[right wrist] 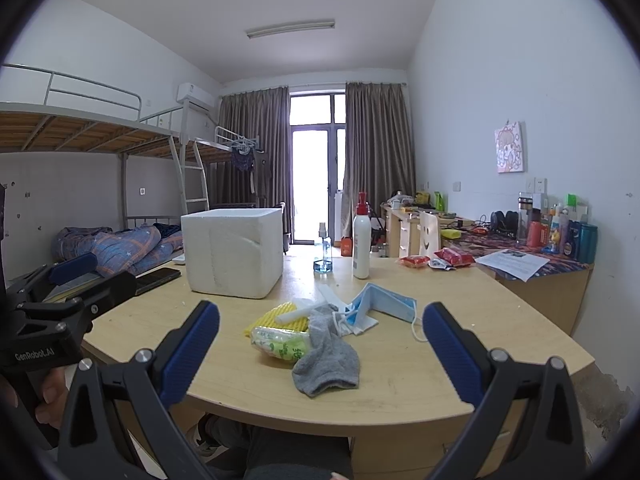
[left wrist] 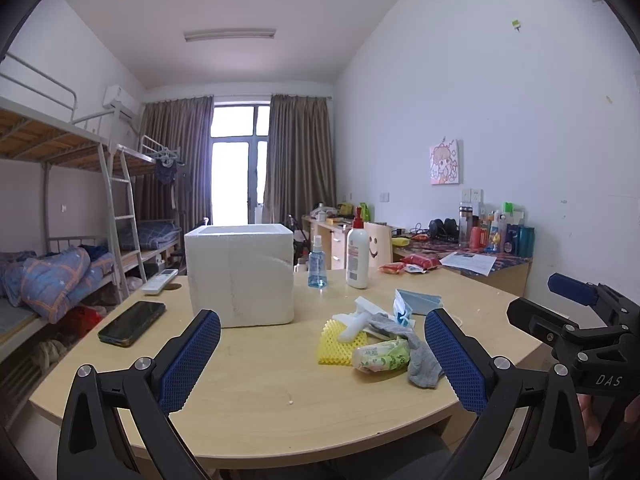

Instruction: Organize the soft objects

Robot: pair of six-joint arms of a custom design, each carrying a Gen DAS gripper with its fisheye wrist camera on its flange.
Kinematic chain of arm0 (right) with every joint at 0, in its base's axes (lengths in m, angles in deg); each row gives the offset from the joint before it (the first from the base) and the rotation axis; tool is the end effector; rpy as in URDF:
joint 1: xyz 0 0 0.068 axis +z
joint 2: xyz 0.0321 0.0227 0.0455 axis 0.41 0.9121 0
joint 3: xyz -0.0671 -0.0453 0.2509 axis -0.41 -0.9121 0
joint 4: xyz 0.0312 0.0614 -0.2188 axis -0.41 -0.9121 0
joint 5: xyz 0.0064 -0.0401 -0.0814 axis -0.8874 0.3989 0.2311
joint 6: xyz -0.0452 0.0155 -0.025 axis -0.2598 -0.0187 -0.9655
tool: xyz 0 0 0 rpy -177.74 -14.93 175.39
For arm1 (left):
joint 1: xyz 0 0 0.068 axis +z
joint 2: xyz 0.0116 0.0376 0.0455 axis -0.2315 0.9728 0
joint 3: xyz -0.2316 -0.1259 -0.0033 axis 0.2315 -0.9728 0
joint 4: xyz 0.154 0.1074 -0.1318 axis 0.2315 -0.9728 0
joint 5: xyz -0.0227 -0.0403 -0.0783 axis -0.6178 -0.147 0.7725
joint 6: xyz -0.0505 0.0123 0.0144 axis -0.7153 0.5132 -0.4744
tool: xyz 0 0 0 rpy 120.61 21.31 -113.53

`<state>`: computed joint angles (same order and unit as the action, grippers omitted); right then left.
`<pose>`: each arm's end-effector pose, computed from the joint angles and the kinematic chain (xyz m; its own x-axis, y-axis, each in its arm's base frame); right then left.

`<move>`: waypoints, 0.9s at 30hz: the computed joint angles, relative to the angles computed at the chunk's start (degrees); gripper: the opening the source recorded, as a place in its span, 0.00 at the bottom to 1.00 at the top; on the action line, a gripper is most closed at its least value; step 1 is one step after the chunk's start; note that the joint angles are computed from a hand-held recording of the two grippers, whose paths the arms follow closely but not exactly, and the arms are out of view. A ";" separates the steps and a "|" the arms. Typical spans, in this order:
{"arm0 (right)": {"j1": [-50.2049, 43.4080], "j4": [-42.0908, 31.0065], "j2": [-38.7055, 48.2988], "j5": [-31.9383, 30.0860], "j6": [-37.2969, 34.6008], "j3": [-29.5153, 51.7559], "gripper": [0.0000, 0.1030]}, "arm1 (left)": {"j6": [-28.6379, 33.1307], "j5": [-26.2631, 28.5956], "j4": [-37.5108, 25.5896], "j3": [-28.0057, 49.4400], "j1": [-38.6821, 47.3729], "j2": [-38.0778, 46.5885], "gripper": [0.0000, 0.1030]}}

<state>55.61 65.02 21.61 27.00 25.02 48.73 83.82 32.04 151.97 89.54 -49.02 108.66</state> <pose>0.2468 0.1272 0.1490 -0.1612 0.0023 -0.9869 0.0548 0.9985 -0.0066 0.2702 -0.1865 0.1592 -0.1237 0.0485 -0.9911 0.4359 0.9000 -0.0104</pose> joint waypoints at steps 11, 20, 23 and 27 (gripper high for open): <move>-0.72 0.40 -0.03 -1.07 0.19 -0.33 1.00 | -0.09 -0.02 0.06 0.23 0.16 0.44 0.99; -1.33 0.05 0.46 -1.42 0.80 -0.27 1.00 | -0.49 0.27 -0.52 1.00 0.30 1.56 0.99; -2.04 -0.15 1.32 -2.05 1.13 0.10 1.00 | -0.63 0.68 -0.37 1.53 0.35 2.52 0.99; -3.04 -0.71 3.16 -3.39 1.29 1.33 1.00 | -0.14 0.78 0.46 2.40 0.49 4.22 0.99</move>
